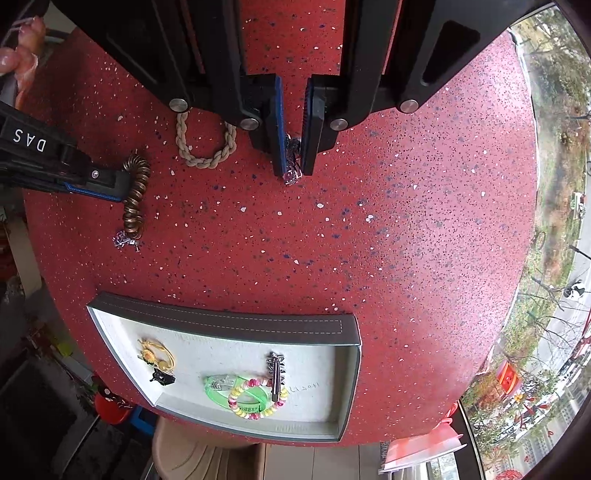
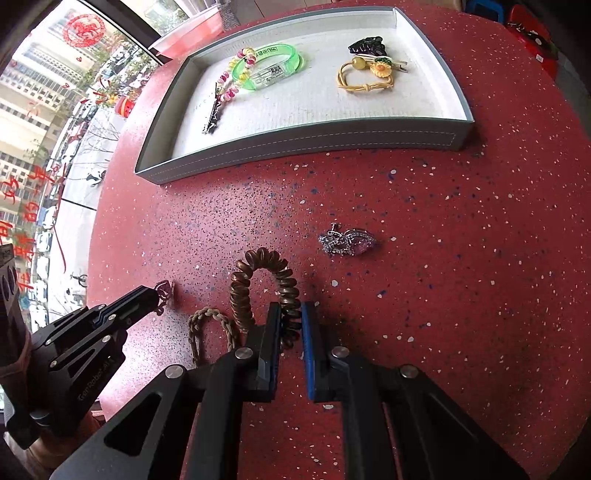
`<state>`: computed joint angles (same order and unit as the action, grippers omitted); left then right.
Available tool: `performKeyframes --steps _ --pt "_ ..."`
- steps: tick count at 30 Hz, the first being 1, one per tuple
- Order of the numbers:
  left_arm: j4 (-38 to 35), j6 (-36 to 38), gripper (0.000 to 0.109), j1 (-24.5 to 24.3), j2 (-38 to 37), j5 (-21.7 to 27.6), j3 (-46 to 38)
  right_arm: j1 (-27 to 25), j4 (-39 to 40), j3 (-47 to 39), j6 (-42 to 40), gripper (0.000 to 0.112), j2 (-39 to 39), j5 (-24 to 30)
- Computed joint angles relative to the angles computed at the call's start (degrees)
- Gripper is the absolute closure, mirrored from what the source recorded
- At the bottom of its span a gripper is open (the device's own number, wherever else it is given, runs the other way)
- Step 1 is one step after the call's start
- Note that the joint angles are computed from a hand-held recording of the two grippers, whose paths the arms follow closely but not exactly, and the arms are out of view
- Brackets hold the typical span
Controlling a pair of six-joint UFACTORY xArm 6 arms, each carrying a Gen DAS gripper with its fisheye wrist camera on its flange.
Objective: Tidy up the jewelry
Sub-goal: 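Grasp the silver pink-heart pendant with the left gripper while the right gripper grasps the brown coil hair tie, then carry the pendant and coil hair tie into the tray and open both grippers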
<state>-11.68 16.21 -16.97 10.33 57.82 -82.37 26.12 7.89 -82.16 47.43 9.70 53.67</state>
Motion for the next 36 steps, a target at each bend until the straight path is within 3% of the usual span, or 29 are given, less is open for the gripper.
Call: performKeyframes --steps 7,11,19,21,22,29,36 --pt "-2.94 4.02 0.085 2.46 2.2 1.04 -2.86 -1.04 0.96 3.59 -0.67 0.101 -3.54 -1.63" --pt "-1.71 4.19 0.084 3.16 -0.33 0.73 -0.4 -1.27 2.07 5.3 -1.39 0.101 -4.87 -2.25" --pt "3.87 -1.3 0.082 1.8 0.48 -1.23 0.77 -1.08 2.78 4.6 -0.99 0.101 -4.7 -2.1" --pt "5.04 -2.6 0.036 1.83 0.67 -2.25 0.93 -1.14 2.87 4.79 -1.05 0.101 -4.9 -2.14" --pt "6.2 -3.71 0.006 1.79 0.78 -2.66 0.9 -1.16 2.87 4.86 -1.05 0.101 -4.99 -2.13" --pt "8.15 -3.43 0.006 1.48 0.91 -4.69 1.52 -1.28 2.95 5.5 -0.8 0.101 -5.44 -2.48" --pt "4.06 0.13 0.006 0.45 0.67 -4.22 1.18 -1.68 2.46 6.99 0.06 0.101 -6.78 -2.62"
